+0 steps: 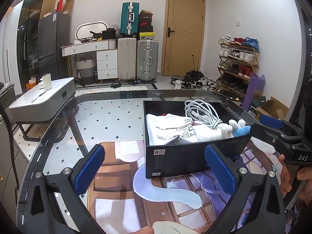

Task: Organize soft objects

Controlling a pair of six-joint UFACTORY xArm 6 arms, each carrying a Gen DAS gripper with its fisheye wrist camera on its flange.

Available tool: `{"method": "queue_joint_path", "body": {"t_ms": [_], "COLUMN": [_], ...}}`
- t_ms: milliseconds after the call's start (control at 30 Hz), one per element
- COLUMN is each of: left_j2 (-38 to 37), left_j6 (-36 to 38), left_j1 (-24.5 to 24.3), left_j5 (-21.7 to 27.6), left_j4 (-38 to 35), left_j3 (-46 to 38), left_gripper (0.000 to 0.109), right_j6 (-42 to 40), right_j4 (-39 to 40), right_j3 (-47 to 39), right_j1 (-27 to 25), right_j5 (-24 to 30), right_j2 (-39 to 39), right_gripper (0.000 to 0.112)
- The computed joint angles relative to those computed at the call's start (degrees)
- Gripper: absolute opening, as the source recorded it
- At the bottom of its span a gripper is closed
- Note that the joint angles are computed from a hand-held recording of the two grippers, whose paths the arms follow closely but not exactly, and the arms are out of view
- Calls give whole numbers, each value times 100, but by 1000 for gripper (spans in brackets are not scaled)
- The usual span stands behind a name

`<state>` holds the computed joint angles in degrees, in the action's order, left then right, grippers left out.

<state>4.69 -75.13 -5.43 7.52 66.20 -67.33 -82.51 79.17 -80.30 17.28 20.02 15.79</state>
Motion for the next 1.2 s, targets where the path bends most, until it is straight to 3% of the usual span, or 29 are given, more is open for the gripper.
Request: {"method": "queue_joint_path", "body": {"t_ms": [600, 933, 1200], "left_j2": [6, -30, -40], "left_j6": [-228, -490, -533], "left_j1": [-132, -170, -166], "left_j5": [196, 281, 287], "left_j4": [297, 546, 610], "left_j3": [-86, -81, -83], "left_gripper": [103, 103, 103], "right_j6": [-427, -1122, -910], "right_j4": [333, 877, 760], "right_j3": [81, 183, 137], "right_j1": [118, 195, 169], "right_j5": [-230, -355, -322], "right_j2": [-69, -191, -147], "right_gripper": [102, 103, 103]}}
